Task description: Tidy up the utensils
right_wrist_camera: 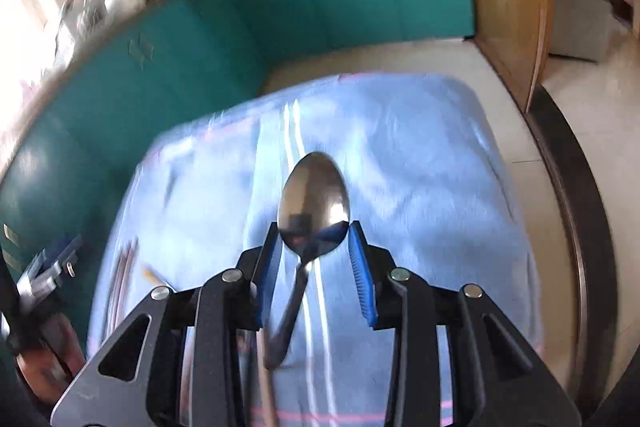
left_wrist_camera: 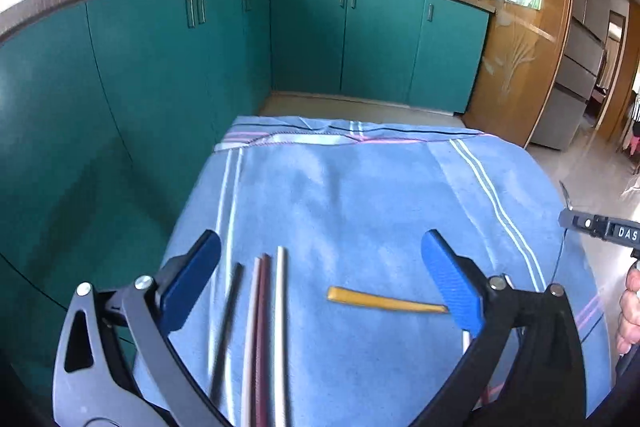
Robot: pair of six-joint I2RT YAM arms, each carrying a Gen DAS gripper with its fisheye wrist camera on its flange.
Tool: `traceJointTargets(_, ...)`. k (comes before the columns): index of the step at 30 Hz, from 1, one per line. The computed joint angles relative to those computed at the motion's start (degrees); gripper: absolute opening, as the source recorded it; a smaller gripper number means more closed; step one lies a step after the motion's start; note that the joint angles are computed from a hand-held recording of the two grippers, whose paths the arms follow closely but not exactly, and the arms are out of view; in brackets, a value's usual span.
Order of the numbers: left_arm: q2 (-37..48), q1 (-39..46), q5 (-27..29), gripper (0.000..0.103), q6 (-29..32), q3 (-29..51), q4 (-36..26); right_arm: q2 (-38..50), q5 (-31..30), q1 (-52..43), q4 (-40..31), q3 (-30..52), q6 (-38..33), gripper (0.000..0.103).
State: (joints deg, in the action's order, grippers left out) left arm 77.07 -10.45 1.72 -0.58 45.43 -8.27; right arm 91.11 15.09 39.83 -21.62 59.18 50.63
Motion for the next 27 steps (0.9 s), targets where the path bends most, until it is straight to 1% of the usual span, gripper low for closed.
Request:
traceJointTargets(2,0.8,-1.26,-1.95,0.099,-0.19,-0.62,2.37,-1.27,-3.53,-1.39,2.32,-1.99,-0.85,0.035)
traceJointTargets(3,1.58,-1.74,-1.91,0.099,-0.78,-0.33,2.55,-0.58,-5.37,-2.63,2.42,-1.49,-1.85,0.035)
traceJointTargets(4,2.44,-2.17,-0.33,0.099,-0.99,0.18,2.46,1.01,-9.09,-4.27,0.94,-0.37,-3.3,0.035)
traceJointTargets(5,2.85,-3.24,-0.85,0.099,-1.02,0.44,2.35,2.64,-11.53,-5.54,-1.32,1.6,-4.24,0.035)
traceJointTargets(6,2.95,-4.8,-2.55,0.099,-0.78,0.19,3.32,3.68,-12.81,-6.7,-3.14,2.94,-4.96,0.035)
traceJointTargets(7,2.7,-5.76,-3.82,0.099,-0.77,-0.77,5.1,4.51,-12.22,-6.7,-6.37,4.49,-4.71,0.035)
traceJointTargets(8,2.71,-7.24,-6.68,0.099,-1.23,-1.98,6.88,5.57,-11.57,-6.78,-9.1,5.91,-4.83,0.035)
traceJointTargets(9,3.76,-8.41,-8.69,0.099,-2.0,-1.17,4.76,5.97,-11.45,-6.96,-10.39,6.21,-4.89,0.035)
traceJointTargets(10,4.72,-8.52,-7.18,0.099,-2.37,-0.58,2.81,6.5,-11.69,-7.13,-12.89,7.26,-4.58,0.035)
traceJointTargets(11,5.08,-8.43,-6.03,0.099,-2.41,-1.35,3.62,5.53,-12.36,-7.27,-14.27,7.6,-4.39,0.035)
traceJointTargets(12,5.49,-8.69,-6.14,0.099,-2.15,-3.18,5.68,3.83,-12.91,-7.51,-14.36,6.93,-4.34,0.036)
traceJointTargets(13,6.47,-9.32,-7.21,0.099,-1.53,-4.61,6.42,0.81,-12.39,-7.28,-16.44,7.0,-3.11,0.041)
traceJointTargets(14,7.6,-9.22,-6.61,0.099,-1.21,-4.69,5.62,-0.9,-11.62,-7.17,-18.87,7.68,-2.4,0.046)
traceJointTargets(15,10.05,-8.65,-4.66,0.099,-0.91,-2.84,2.05,-2.88,-11.06,-6.77,-20.57,7.69,-1.25,0.047)
traceJointTargets(16,11.72,-8.5,-4.35,0.099,-1.84,-1.56,-0.26,-5.78,-10.64,-6.68,-23.81,7.88,1.49,0.049)
traceJointTargets(17,12.32,-8.69,-4.62,0.099,-3.02,-1.05,-0.99,-6.63,-9.79,-6.2,-27.96,9.89,3.66,0.052)
traceJointTargets(18,12.16,-9.16,-5.54,0.099,-3.99,-1.69,0.11,-8.49,-8.93,-5.88,-31.78,10.9,5.29,0.054)
traceJointTargets(19,12.92,-9.9,-6.55,0.1,-3.63,-1.28,-0.33,-9.28,-8.55,-5.96,-34.33,11.88,5.98,0.055)
traceJointTargets(20,13.02,-10.09,-6.55,0.1,-3.79,-1.35,-0.17,-9.34,-8.1,-6.13,-39.43,14.33,6.33,0.055)
traceJointTargets(23,13.22,-10.32,-6.97,0.1,-4.59,-1.11,-0.34,-8.97,-7.59,-7.45,-51.79,21.89,1.89,0.055)
traceJointTargets(27,12.75,-10.45,-6.99,0.1,-4.74,-1.17,-0.83,-6.1,-6.89,-9.97,-66.95,34.95,-8.33,0.055)
